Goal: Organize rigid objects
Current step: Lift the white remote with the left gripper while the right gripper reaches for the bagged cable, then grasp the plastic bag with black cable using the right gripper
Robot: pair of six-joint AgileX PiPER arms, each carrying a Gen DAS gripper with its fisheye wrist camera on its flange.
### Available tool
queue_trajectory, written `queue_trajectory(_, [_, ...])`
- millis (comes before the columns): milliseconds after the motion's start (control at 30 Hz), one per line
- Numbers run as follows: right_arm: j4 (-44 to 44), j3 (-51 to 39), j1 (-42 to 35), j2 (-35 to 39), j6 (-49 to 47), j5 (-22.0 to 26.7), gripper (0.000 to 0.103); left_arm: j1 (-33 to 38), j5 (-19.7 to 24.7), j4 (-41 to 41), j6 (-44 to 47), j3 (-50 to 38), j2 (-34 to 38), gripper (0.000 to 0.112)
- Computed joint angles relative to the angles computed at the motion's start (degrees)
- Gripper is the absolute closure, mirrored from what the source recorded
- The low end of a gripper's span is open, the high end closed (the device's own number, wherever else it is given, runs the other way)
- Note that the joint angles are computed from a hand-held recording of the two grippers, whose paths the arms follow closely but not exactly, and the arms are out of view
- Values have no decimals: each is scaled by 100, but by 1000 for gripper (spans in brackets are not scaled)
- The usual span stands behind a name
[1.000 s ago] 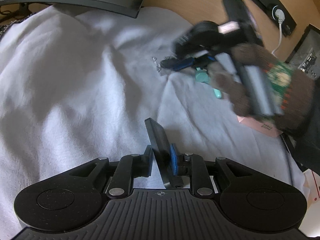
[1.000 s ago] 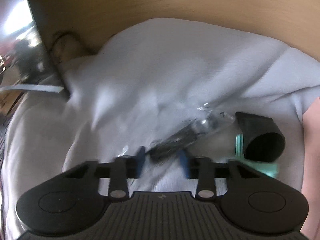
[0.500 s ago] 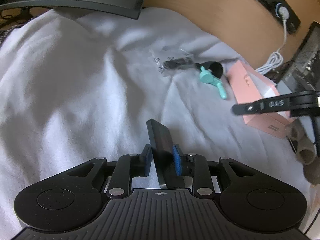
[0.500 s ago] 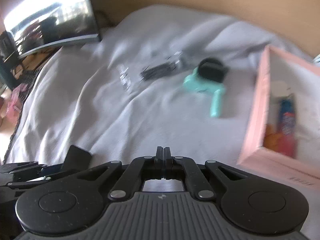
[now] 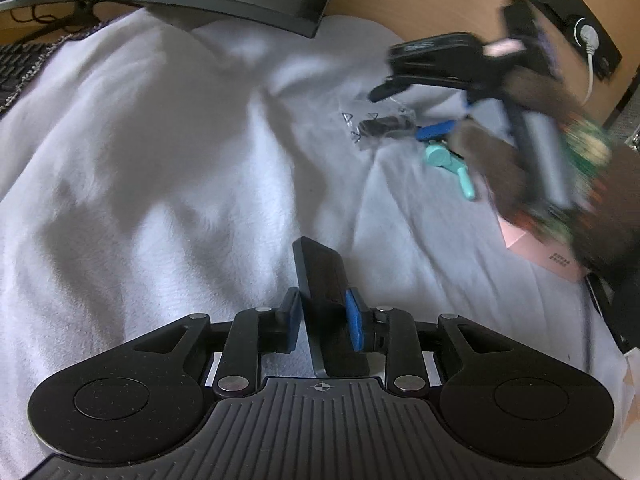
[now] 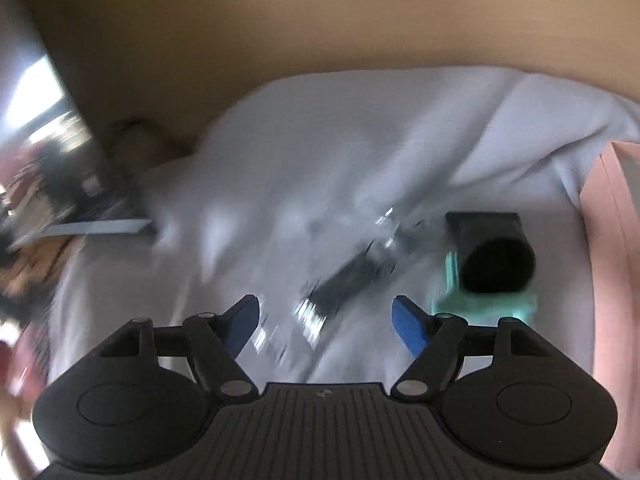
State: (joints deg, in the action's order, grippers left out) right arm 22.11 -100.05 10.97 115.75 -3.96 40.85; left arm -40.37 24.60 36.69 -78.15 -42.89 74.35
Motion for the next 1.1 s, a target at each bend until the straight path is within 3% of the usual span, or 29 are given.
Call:
queue_trajectory(133, [-1201,-1469,233,1009,1755,473,29,41,-97,11,-66,44,-13,84])
queue_trajectory(267, [-1546,-1831,384,1253,2057,486,29,75,-273,141,-223,202,-99,85])
queue_trajectory(367, [-1252,-1296,396,951,1100,320,52,156,-448,70,-116,327,-186,85])
queue_trajectory(533, [71,337,182,-71,-1207,138,60,266,-536,-533,642,455,-380,85])
queue_trajectory(667, [928,1868,-167,-1058,-2684,478,64,108,-95,-597,847,327,-449,84])
queue_trajectory(800, [1274,3513,-576,-2194,-4212,323,63,-248,534,-293,445,155,-470,84])
queue_trajectory(933, [1300,4662,-954,-3133,-5194,-185,63,-665,1225,155,-169,-78,-299,79])
queue_trajectory(1000, [1511,5083,-1347,-3511,-5726,-269,52,-833,1580,325,-341,-219,-188,81])
queue_trajectory(1067, [1875,5302,-1917,-3742,-6296,-62,38,-1049,1995,508,-571,-349,-122,81])
queue_trajectory(1100, [2088,5426,-2170,-3846,-6577,4,36,-1207,2247,638,-748,-413,-108,81])
